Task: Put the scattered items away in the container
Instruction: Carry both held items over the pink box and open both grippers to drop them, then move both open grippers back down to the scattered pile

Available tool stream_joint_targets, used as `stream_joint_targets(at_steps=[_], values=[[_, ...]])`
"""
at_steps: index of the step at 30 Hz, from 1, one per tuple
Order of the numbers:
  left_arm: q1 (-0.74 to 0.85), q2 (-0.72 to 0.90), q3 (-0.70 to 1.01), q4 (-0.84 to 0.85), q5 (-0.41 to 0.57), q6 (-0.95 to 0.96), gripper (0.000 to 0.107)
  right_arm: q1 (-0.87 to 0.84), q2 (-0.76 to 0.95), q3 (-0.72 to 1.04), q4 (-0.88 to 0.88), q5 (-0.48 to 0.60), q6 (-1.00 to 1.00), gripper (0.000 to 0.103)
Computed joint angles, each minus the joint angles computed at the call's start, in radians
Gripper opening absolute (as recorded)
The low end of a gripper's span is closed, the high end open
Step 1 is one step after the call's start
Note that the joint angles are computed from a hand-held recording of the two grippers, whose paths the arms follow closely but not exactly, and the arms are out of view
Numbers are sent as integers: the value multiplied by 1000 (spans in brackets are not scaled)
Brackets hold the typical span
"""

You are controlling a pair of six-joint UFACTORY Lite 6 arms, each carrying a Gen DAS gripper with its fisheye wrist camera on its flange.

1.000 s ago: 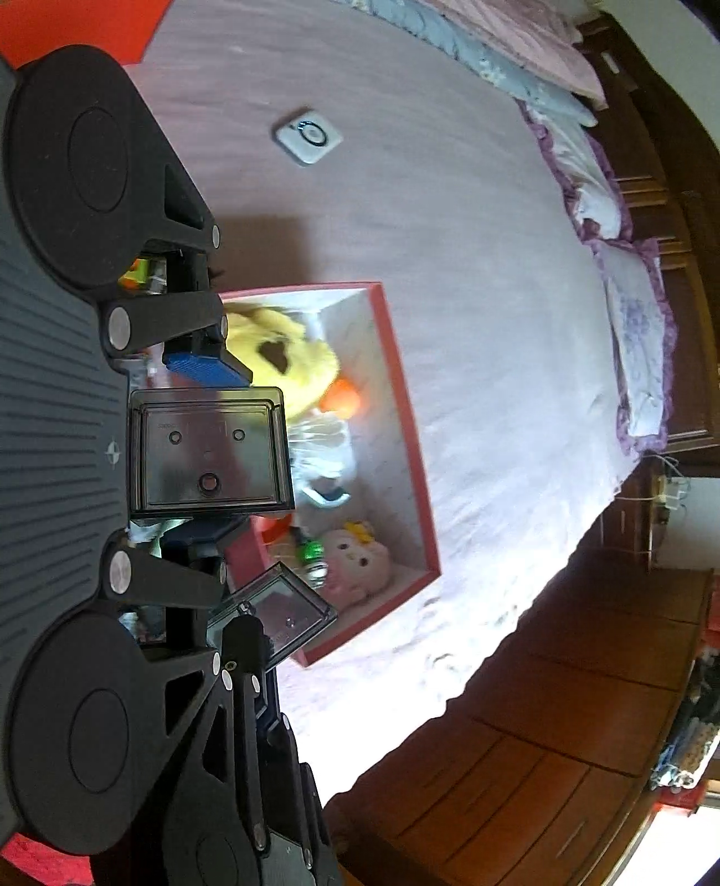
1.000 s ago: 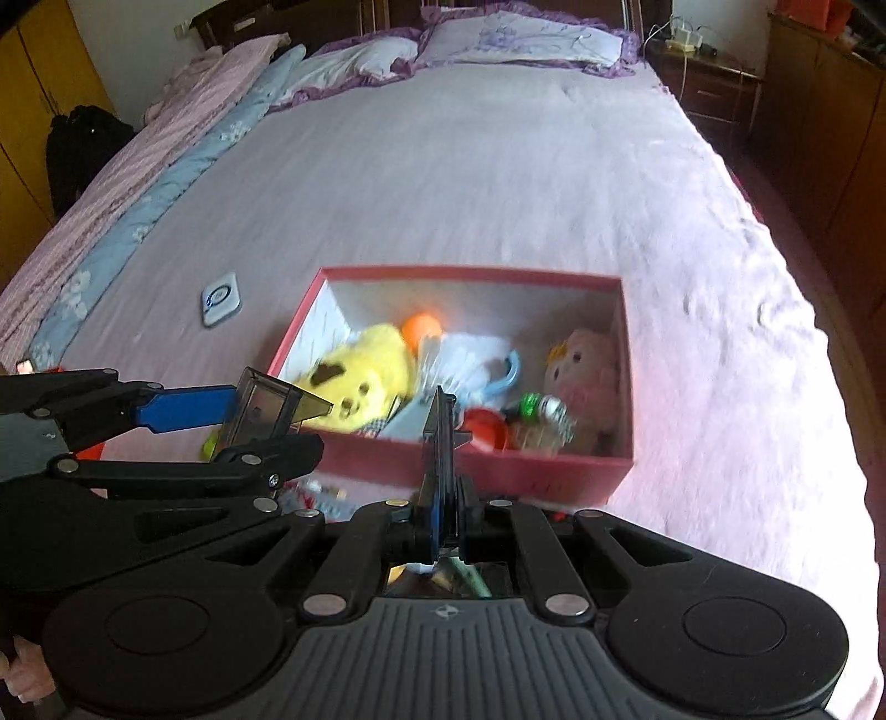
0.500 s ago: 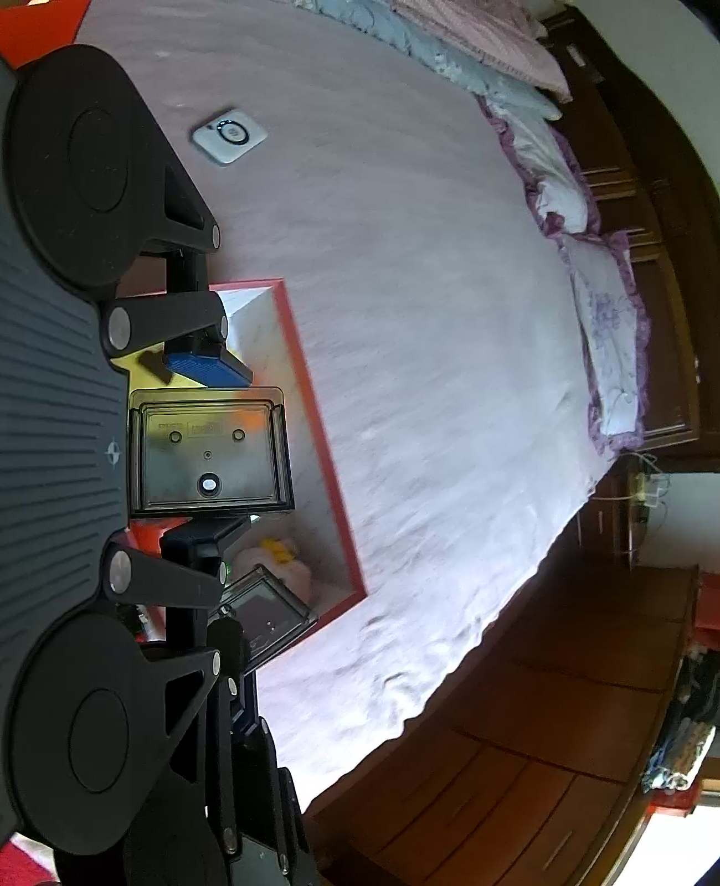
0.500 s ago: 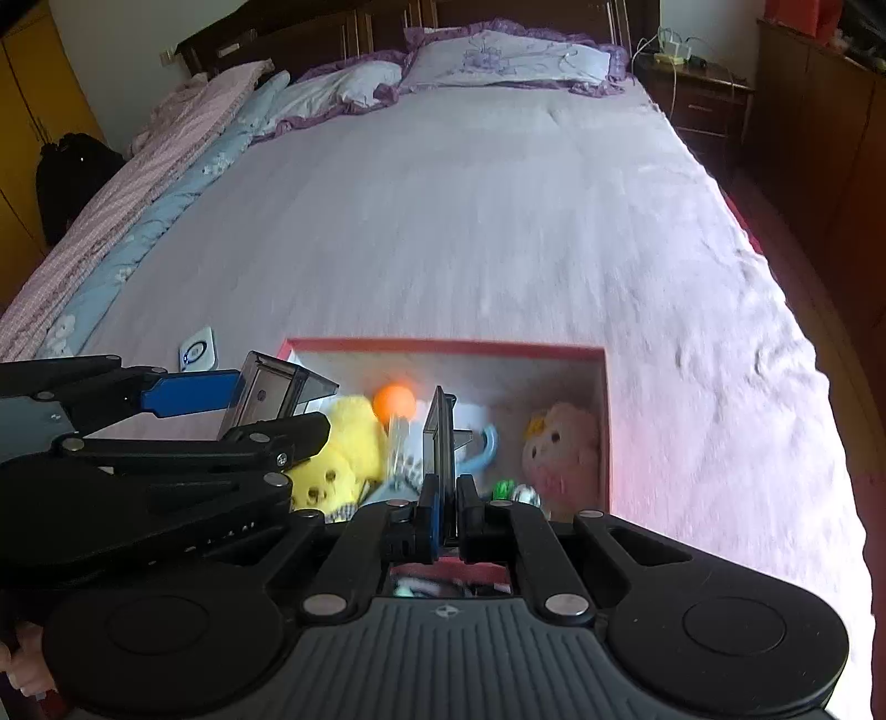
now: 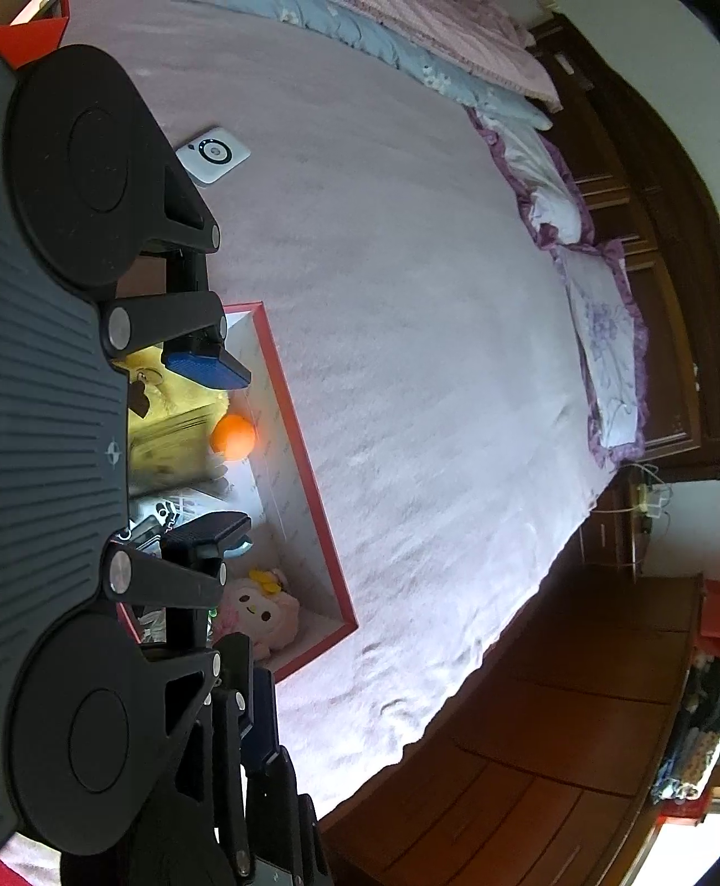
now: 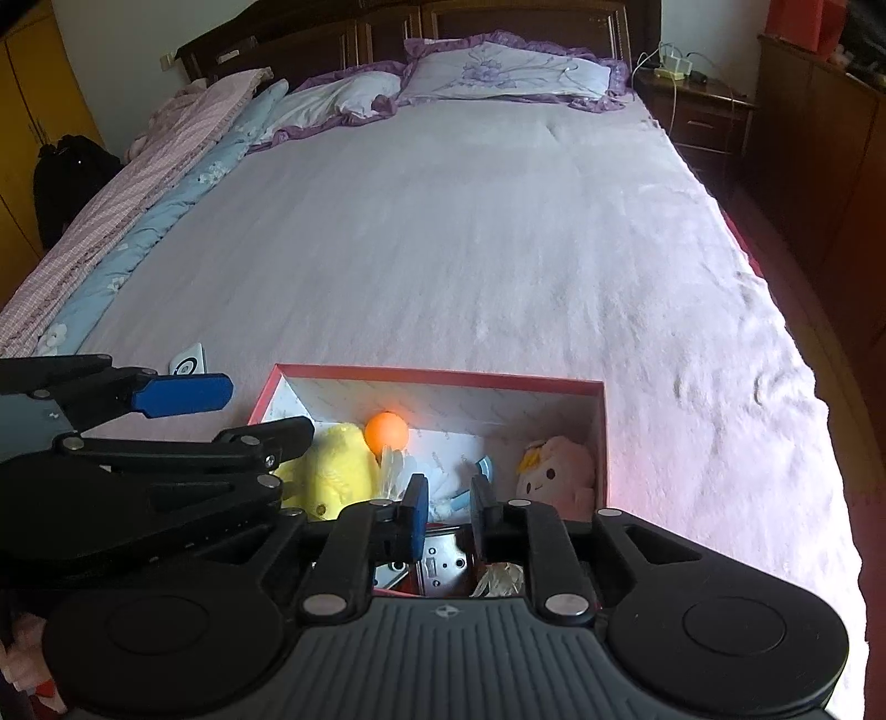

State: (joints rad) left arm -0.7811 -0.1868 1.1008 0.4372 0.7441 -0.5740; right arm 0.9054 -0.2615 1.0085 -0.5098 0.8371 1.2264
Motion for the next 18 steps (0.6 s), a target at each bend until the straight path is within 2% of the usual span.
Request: stream_joint_targets(at_steps=[7, 12, 18], values=[[-13, -31, -20, 4, 22, -20, 56, 56, -47, -31, -24, 65, 68, 20], [-61, -94, -67, 18, 74, -64, 64, 123, -134, -94, -31, 137, 134, 32], [-167, -203, -150, 30, 176, -156, 68, 259, -248, -182, -22, 243, 243, 37]])
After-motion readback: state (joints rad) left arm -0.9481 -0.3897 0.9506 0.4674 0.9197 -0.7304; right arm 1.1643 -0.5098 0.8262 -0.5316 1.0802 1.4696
